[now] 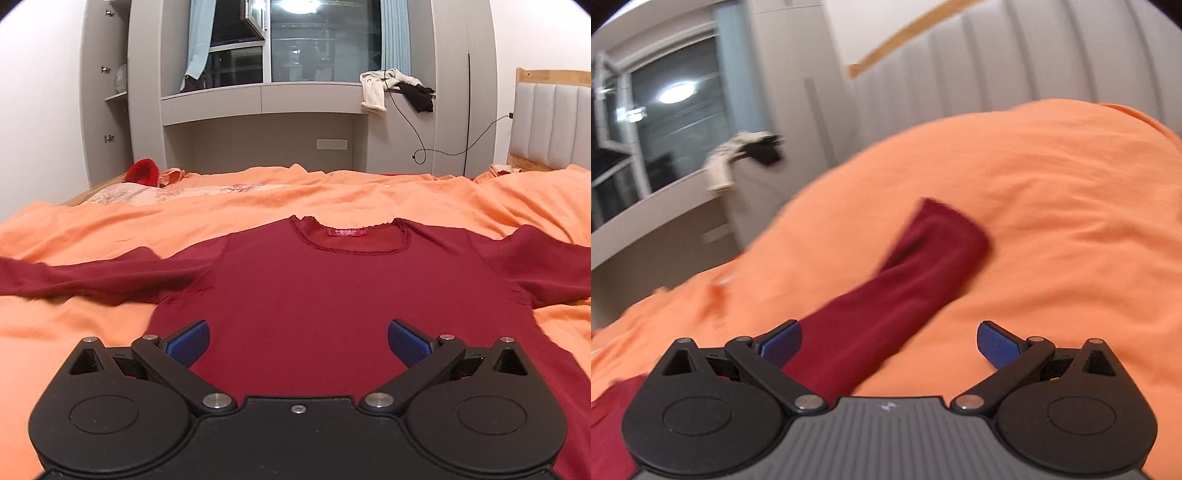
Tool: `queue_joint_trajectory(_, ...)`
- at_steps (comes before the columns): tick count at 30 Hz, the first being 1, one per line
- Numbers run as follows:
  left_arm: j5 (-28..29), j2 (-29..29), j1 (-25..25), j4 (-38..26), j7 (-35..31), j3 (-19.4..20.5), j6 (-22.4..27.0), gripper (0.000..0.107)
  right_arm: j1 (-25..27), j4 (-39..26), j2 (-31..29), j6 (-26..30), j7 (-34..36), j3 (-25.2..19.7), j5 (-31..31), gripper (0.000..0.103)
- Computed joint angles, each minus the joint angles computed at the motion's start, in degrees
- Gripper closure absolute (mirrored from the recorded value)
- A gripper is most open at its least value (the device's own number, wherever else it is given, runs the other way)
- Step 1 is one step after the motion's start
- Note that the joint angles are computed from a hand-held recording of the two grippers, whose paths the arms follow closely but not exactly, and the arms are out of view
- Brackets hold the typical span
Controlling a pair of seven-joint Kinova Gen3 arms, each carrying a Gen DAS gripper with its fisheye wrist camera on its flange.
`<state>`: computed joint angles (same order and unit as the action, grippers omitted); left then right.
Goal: Fold small clothes
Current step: 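Grasp the cuff of a red sleeve with the right gripper and lift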
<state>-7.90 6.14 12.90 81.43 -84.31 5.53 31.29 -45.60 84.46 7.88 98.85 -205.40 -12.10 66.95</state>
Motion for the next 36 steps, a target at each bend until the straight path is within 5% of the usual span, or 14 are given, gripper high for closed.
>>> queue_joint_trajectory(8, 7.6, 4.5, -2.8, -4.7, -3.1, 0.3, 6.5, 0.005, 7.7, 9.0, 0.3, -0.8, -12.5, -4.8, 4.9, 0.001)
queue_joint_trajectory(10, 8.6, 4.3, -3.1, -4.3, -3.8, 0.2, 6.2, 0.005, 8.3, 9.1, 1.0, -1.0, -13.0, -4.7, 5.8, 0.009)
queue_joint_trajectory(14, 8.6, 4.0, -2.9, -3.4, -5.0, 0.1, 6.1, 0.005, 9.2, 8.4, 2.3, -1.7, -13.4, -3.0, 5.4, 0.033)
queue_joint_trajectory(18, 7.9, 3.3, -2.4, -2.2, -5.7, 0.1, 4.9, 0.005, 9.0, 7.0, 3.2, -2.0, -14.2, -1.7, 5.2, 0.086)
queue_joint_trajectory(20, 8.2, 3.2, -2.5, -2.2, -6.0, 0.1, 4.8, 0.005, 4.9, 6.4, 3.5, -2.4, -13.2, 2.7, 5.1, 0.094)
queue_joint_trajectory(24, 10.1, 3.0, -3.3, -2.4, -6.4, 0.2, 5.1, 0.005, -4.3, 1.8, 6.0, -2.2, -4.3, 11.0, 9.4, 0.094)
queue_joint_trajectory(30, 11.9, 2.1, -4.2, -2.3, -5.9, -0.2, 3.7, 0.005, -9.3, -4.3, 11.5, -6.6, 9.7, 11.8, 21.9, 0.094)
queue_joint_trajectory(36, 0.5, 2.1, -0.9, -3.6, 6.5, -3.2, 2.4, 0.005, -9.9, -11.2, 15.8, -16.3, 23.7, 7.8, 29.9, 0.094)
